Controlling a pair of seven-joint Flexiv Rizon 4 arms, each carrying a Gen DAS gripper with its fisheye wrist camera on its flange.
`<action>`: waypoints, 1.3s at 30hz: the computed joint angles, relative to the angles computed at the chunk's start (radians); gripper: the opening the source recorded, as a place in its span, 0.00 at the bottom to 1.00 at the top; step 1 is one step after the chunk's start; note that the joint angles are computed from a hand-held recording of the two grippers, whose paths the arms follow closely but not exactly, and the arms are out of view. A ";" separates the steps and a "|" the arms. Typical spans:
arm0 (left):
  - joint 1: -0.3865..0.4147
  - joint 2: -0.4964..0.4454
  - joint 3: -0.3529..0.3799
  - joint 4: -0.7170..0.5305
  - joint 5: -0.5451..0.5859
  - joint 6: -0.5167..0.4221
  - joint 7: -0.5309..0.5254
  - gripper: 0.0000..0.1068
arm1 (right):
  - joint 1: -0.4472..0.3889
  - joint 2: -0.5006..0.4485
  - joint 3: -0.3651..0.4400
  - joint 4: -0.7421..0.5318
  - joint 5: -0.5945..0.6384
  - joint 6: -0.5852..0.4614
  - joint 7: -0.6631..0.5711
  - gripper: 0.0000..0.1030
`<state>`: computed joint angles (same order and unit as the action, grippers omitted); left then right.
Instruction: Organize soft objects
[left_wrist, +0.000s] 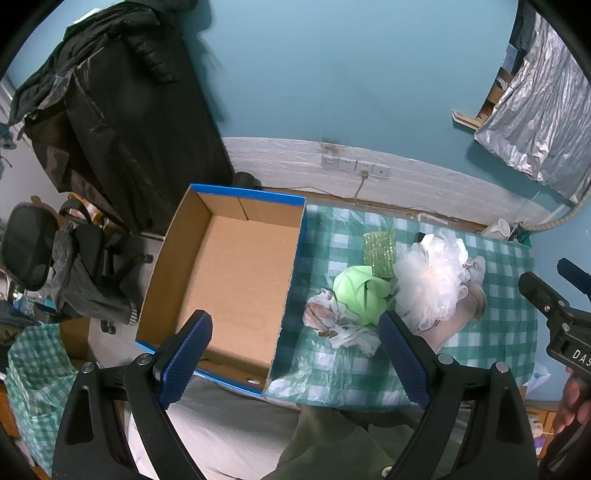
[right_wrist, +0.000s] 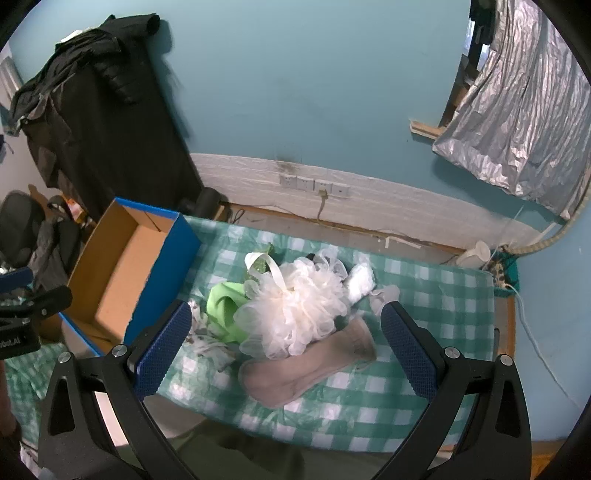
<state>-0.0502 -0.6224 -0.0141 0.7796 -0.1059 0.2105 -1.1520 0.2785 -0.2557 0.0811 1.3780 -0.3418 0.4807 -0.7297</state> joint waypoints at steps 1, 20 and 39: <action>0.000 -0.002 0.000 -0.004 0.000 -0.003 0.000 0.87 | 0.000 0.001 0.000 0.001 0.000 0.001 -0.001 0.99; 0.003 0.001 -0.004 0.008 -0.009 -0.006 -0.001 0.87 | -0.004 0.002 -0.001 -0.002 0.004 -0.004 -0.007 0.99; 0.007 0.003 -0.010 0.001 -0.025 -0.033 0.007 0.87 | -0.005 0.013 0.003 0.014 0.007 -0.007 0.002 0.99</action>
<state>-0.0434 -0.6190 -0.0237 0.7806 -0.1311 0.1774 -1.1454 0.2732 -0.2428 0.0837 1.3921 -0.3352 0.4736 -0.7280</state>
